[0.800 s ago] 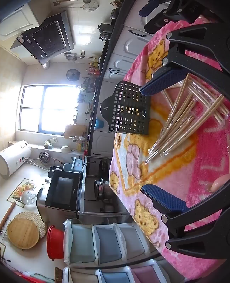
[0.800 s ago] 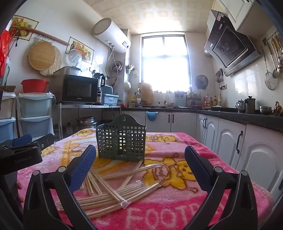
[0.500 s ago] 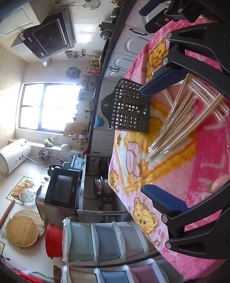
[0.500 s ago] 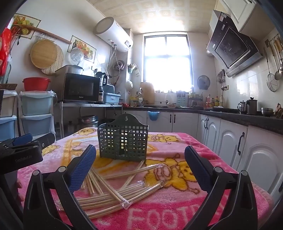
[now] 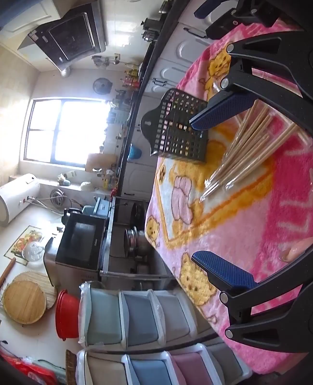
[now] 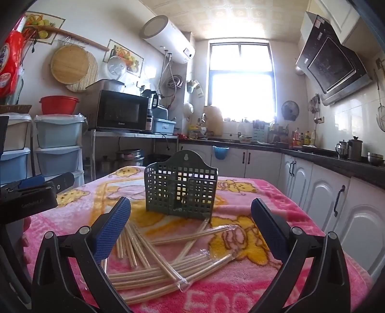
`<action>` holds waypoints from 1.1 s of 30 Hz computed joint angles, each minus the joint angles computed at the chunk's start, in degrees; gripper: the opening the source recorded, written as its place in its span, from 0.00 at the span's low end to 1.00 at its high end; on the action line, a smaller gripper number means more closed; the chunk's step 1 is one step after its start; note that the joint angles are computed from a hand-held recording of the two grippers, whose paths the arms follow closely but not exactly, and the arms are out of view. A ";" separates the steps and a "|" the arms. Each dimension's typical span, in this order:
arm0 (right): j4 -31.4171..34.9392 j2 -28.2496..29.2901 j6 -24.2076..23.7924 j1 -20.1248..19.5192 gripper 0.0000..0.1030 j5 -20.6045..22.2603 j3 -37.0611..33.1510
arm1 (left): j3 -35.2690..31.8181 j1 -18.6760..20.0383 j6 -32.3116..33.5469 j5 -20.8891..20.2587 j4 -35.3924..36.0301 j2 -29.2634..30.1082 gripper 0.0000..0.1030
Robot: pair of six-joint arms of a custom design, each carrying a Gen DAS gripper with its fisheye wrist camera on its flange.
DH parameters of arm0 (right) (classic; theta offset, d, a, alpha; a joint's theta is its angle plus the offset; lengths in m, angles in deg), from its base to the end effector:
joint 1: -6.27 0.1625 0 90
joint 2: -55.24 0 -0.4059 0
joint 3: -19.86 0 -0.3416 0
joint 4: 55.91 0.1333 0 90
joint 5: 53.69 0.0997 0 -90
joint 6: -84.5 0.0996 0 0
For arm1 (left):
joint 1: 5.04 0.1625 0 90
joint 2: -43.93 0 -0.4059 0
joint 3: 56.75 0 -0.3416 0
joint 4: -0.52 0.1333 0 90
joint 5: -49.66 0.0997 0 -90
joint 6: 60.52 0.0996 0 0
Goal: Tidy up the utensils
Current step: 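Move the left tool toward one wrapped chopstick bundle while the right tool approaches another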
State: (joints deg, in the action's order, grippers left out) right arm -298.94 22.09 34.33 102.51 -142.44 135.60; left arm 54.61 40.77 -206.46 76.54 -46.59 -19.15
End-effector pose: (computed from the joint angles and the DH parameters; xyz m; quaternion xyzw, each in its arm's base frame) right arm 0.1902 -0.4933 0.1063 0.3916 -0.7169 0.5382 0.2074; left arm -0.1572 -0.4804 0.1688 0.0999 0.7033 -0.6270 0.3197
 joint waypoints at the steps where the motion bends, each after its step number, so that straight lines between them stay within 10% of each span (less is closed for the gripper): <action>1: 0.72 -0.06 -0.18 0.21 0.94 -0.17 -0.38 | -0.50 0.24 -0.11 -0.07 0.60 -0.13 0.90; 20: 20.02 -1.76 4.05 2.62 0.94 -7.40 -12.40 | -15.62 4.15 -9.78 3.99 22.40 2.81 0.90; 33: 31.97 0.75 6.10 3.00 0.94 -18.97 -23.19 | -35.69 10.03 -26.73 12.68 54.77 13.09 0.90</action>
State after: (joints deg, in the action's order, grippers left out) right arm -266.96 22.84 40.44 105.51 -161.40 112.40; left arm 18.92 50.80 -233.19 89.22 8.18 -6.07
